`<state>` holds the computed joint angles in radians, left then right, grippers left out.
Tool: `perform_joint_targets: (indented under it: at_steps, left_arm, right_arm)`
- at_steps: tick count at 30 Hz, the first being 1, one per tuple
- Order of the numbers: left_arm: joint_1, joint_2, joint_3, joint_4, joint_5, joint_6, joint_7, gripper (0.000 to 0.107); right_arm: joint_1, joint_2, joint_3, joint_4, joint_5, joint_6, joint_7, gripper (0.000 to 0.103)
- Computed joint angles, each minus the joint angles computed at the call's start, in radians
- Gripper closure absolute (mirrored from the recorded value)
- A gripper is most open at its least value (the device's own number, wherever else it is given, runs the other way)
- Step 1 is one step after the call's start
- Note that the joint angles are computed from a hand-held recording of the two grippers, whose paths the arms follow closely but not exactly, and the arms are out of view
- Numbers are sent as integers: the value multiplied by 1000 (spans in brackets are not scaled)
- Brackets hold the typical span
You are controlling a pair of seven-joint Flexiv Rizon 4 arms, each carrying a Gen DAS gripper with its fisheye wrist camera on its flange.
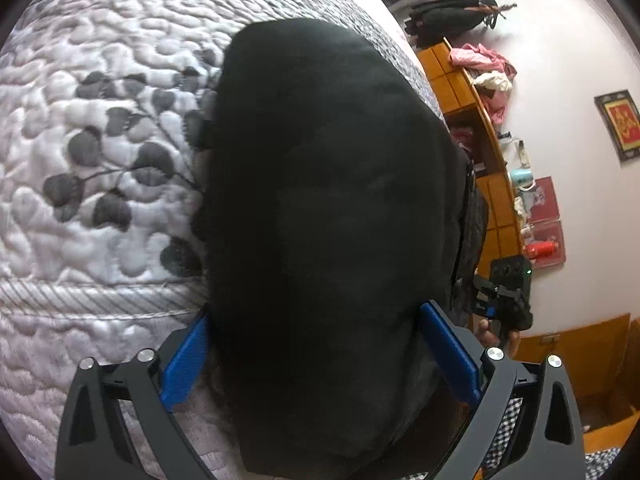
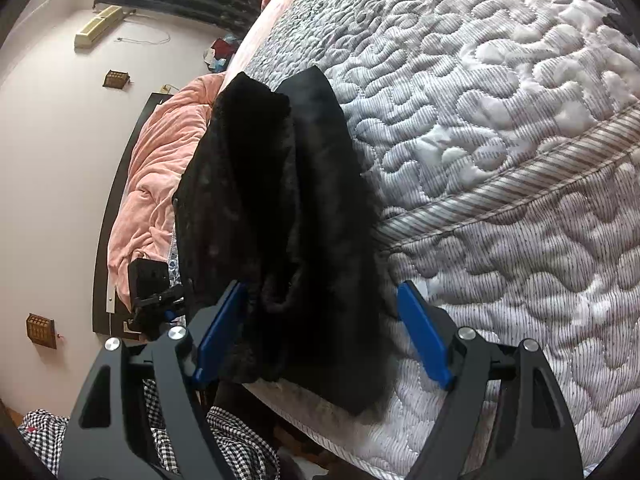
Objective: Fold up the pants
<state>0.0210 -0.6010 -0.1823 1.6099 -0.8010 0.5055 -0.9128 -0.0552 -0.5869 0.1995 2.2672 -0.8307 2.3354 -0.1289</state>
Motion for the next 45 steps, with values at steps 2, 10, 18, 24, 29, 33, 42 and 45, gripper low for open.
perform_joint_targets:
  at_steps: [2, 10, 18, 24, 29, 33, 42, 45]
  left_arm:
    - [-7, 15, 7, 13, 16, 6, -1, 8]
    - [-55, 84, 21, 98, 91, 130, 80, 7]
    - [-106, 102, 42, 118, 161, 211, -37, 7]
    - [-146, 123, 56, 118, 257, 270, -146, 20]
    - [-156, 160, 55, 133, 297, 321, -190, 48]
    - [-143, 185, 31, 154, 263, 354, -143, 68]
    - [-120, 230, 6, 187, 134, 443, -10, 75]
    - [-118, 217, 8, 156, 118, 460, 0, 75]
  right_arm:
    - [1, 1, 0, -4, -6, -3, 1, 25]
    - [-7, -42, 8, -63, -86, 0, 39, 24]
    - [28, -102, -9, -129, -121, 28, 66, 36]
    - [83, -54, -18, -90, -6, 20, -30, 60]
    - [150, 17, -17, -69, 126, -58, -118, 65]
    - [184, 67, -4, -63, 207, -129, -181, 67]
    - [169, 121, 43, -129, 248, -235, -250, 68]
    - [143, 113, 61, -173, 225, -251, -256, 68]
